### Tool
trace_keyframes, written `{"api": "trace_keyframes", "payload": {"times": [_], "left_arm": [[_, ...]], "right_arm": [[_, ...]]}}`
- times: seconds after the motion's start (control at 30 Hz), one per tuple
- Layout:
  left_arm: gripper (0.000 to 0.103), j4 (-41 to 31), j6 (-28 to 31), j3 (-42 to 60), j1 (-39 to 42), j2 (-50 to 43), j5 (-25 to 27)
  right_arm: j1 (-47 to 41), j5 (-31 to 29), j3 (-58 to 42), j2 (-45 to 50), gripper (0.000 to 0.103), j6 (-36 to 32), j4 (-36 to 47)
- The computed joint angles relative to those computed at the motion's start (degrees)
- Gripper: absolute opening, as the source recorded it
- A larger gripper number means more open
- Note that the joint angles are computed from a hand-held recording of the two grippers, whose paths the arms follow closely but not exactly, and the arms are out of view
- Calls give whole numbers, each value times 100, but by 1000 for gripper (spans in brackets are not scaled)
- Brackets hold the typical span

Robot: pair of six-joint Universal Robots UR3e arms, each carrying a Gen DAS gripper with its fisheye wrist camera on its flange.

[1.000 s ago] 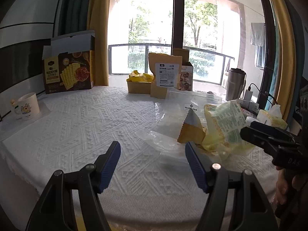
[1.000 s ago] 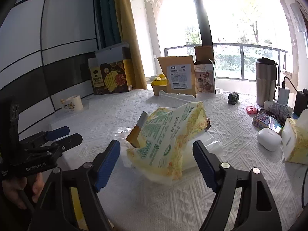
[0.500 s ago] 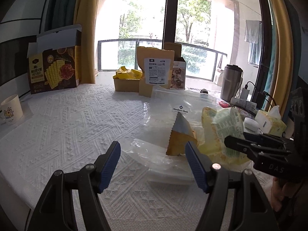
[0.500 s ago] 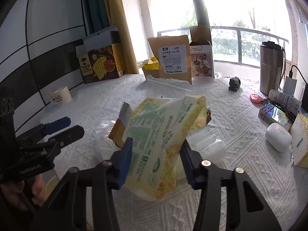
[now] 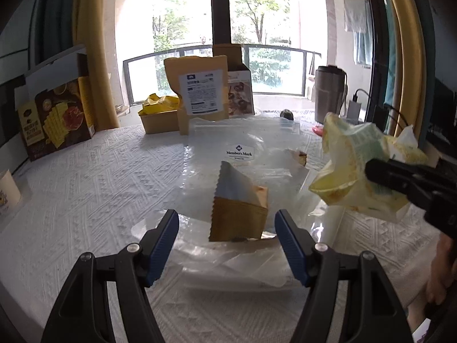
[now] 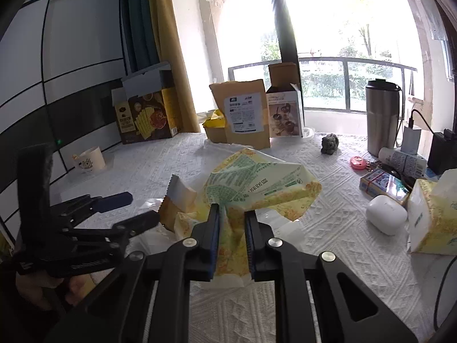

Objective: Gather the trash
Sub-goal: 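Grasp the small paper wrapper with the left gripper while the right gripper holds the snack wrapper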

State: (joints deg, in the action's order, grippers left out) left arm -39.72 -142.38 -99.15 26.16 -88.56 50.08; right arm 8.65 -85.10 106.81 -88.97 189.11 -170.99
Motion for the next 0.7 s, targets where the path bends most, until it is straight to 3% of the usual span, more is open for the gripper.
{"api": "trace_keyframes", "payload": {"times": [0.3, 0.43, 0.5, 0.6, 0.7], "left_arm": [[70, 340, -231, 630, -754, -734, 710], [69, 332, -221, 746, -797, -916, 679], [47, 265, -198, 798, -745, -954, 553], [34, 164, -162, 825, -672, -957, 433], [29, 192, -90, 610, -510, -760, 172]], "right_arm": [[-274, 60, 387, -282, 15, -33, -30], [-325, 63, 498, -328, 15, -18, -67], [-289, 5, 471, -301, 15, 17, -69], [-244, -59, 468, -312, 15, 63, -72], [-170, -140, 446, -316, 15, 113, -53]]}}
